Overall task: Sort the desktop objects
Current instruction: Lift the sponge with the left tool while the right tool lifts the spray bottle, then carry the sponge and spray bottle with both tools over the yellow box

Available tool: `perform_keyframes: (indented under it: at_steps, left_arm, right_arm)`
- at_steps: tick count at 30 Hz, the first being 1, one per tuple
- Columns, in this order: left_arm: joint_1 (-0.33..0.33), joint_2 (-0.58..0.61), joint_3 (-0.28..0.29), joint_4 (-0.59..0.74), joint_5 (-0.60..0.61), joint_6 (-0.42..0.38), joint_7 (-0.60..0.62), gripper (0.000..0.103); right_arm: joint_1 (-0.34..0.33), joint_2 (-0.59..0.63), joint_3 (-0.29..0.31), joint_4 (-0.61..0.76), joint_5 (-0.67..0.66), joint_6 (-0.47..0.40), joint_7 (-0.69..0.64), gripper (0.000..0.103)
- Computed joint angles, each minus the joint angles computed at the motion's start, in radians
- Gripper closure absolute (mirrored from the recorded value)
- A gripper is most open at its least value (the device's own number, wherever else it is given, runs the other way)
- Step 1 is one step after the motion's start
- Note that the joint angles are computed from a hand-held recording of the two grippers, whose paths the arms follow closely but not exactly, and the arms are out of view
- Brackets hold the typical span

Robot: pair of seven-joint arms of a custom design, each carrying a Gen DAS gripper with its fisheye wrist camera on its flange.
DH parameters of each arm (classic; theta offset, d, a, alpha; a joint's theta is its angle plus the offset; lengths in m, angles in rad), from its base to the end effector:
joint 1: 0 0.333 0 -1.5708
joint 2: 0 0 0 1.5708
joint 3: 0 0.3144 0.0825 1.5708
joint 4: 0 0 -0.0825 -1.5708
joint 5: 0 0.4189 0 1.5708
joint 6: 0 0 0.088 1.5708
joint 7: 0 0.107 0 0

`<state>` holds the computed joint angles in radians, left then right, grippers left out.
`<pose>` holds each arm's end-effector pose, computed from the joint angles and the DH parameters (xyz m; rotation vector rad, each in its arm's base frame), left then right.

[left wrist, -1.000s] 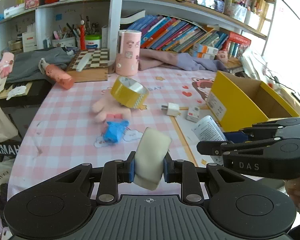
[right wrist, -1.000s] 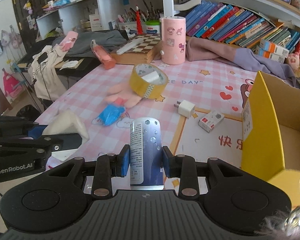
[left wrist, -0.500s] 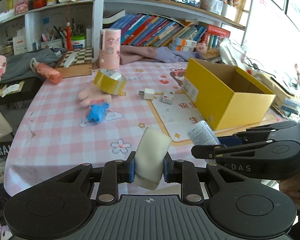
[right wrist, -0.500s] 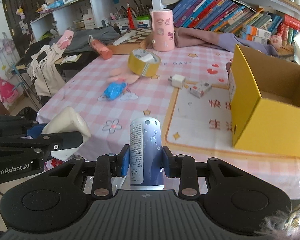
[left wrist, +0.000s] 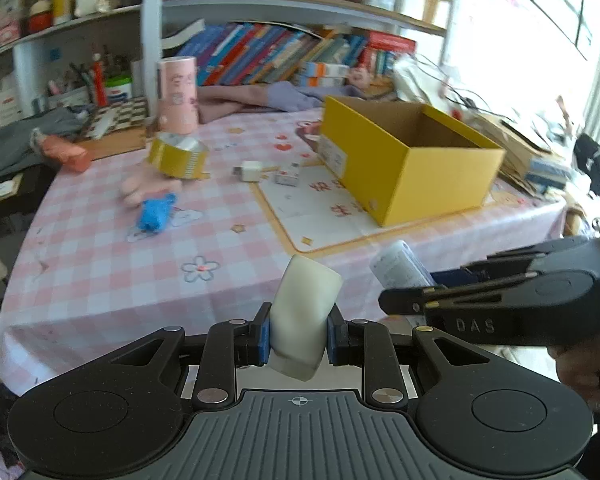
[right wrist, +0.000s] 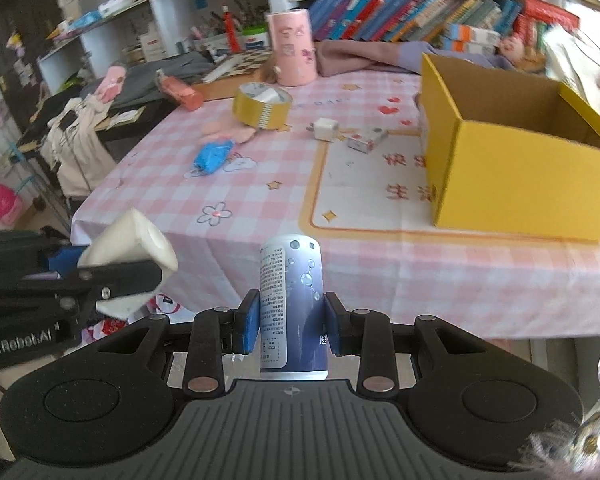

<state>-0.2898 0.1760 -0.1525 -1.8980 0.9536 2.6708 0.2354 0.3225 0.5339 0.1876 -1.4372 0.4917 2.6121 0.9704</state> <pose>0.5968 -0.3045 0.4502 -1.8693 1.5828 -0.7952 0.7014 0.3455 0.4434 -2.1578 0.9959 -0.1900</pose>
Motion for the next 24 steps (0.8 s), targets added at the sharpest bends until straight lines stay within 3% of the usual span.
perform_keyframes:
  at_steps: [11,24]
  left_arm:
    - [-0.017,0.004,-0.006,0.006,0.051,0.016,-0.045,0.079]
    - [-0.039,0.085,0.008,0.082,-0.034,0.135,0.124,0.079]
  right_arm:
    - [-0.013,-0.1,-0.013,-0.145,0.019,0.058,0.015,0.073]
    - [-0.013,-0.21,-0.053,-0.316,-0.023,0.186,0.123,0.073]
